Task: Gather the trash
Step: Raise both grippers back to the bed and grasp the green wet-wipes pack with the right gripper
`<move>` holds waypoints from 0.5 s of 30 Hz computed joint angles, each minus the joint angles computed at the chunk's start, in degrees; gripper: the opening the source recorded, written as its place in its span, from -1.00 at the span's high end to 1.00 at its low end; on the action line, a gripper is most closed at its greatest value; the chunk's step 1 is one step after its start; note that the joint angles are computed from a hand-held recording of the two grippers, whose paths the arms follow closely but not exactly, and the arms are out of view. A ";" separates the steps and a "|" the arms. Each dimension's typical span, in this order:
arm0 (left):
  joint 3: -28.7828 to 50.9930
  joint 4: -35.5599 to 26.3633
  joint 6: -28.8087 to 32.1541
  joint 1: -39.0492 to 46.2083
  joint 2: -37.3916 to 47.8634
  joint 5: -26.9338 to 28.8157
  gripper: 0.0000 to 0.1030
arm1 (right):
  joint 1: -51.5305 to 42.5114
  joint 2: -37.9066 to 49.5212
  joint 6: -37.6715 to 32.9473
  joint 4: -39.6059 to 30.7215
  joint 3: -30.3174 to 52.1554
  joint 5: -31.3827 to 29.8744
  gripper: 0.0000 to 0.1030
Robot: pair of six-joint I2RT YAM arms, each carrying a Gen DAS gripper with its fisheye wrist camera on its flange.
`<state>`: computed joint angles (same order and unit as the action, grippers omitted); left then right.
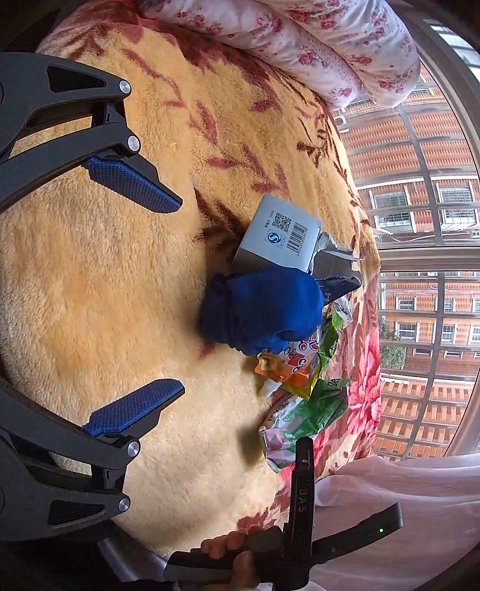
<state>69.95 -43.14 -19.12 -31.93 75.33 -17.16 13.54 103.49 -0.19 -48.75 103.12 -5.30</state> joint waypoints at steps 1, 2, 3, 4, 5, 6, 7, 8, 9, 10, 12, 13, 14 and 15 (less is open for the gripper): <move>-0.11 0.16 -0.12 -0.06 0.10 -0.26 -0.73 | -0.07 2.29 -0.26 -0.45 2.36 0.77 -0.51; 0.11 0.34 0.02 0.14 0.59 -0.32 -0.73 | -0.15 4.49 -0.62 -0.80 4.56 1.49 -0.51; 0.36 0.33 0.12 0.22 1.01 -0.46 -0.73 | -0.16 6.47 -0.94 -1.17 6.57 2.21 -0.51; 0.56 0.27 0.29 0.25 1.43 -0.65 -0.73 | -0.24 8.45 -1.19 -1.50 8.51 2.75 -0.51; 0.68 0.25 0.54 0.32 1.86 -0.80 -0.73 | -0.36 10.39 -1.30 -2.01 10.46 2.96 -0.51; 0.93 0.07 0.76 0.30 2.33 -1.13 -0.73 | -0.56 12.28 -1.26 -2.58 12.35 2.82 -0.51; 1.13 -0.09 0.92 0.27 2.70 -1.43 -0.73 | -0.68 14.04 -1.12 -3.31 14.27 2.72 -0.51; 1.33 -0.21 1.00 0.27 3.07 -1.71 -0.73 | -0.79 15.73 -1.02 -3.89 16.07 2.65 -0.51; 1.46 -0.25 1.01 0.37 3.40 -1.75 -0.73 | -0.82 17.18 -0.98 -4.30 17.60 2.75 -0.51; 1.58 -0.31 0.96 0.51 3.65 -1.58 -0.73 | -0.78 18.51 -1.02 -4.60 18.96 3.03 -0.51; 1.87 -0.44 0.81 0.69 4.23 -1.35 -0.73 | -0.75 20.98 -1.02 -5.43 21.64 3.30 -0.51; 2.01 -0.44 0.84 0.71 4.50 -1.44 -0.73 | -0.94 21.99 -0.59 -5.75 22.73 2.55 -0.51; 2.14 -0.44 0.90 0.68 4.78 -1.68 -0.73 | -1.22 22.92 0.03 -6.16 23.86 1.54 -0.51; 2.28 -0.42 0.97 0.63 5.05 -2.00 -0.73 | -1.49 24.09 0.66 -6.97 25.46 0.50 -0.51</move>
<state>72.23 -43.56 -18.15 -31.30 80.39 -19.16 12.05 127.58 0.47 -55.73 128.57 -4.80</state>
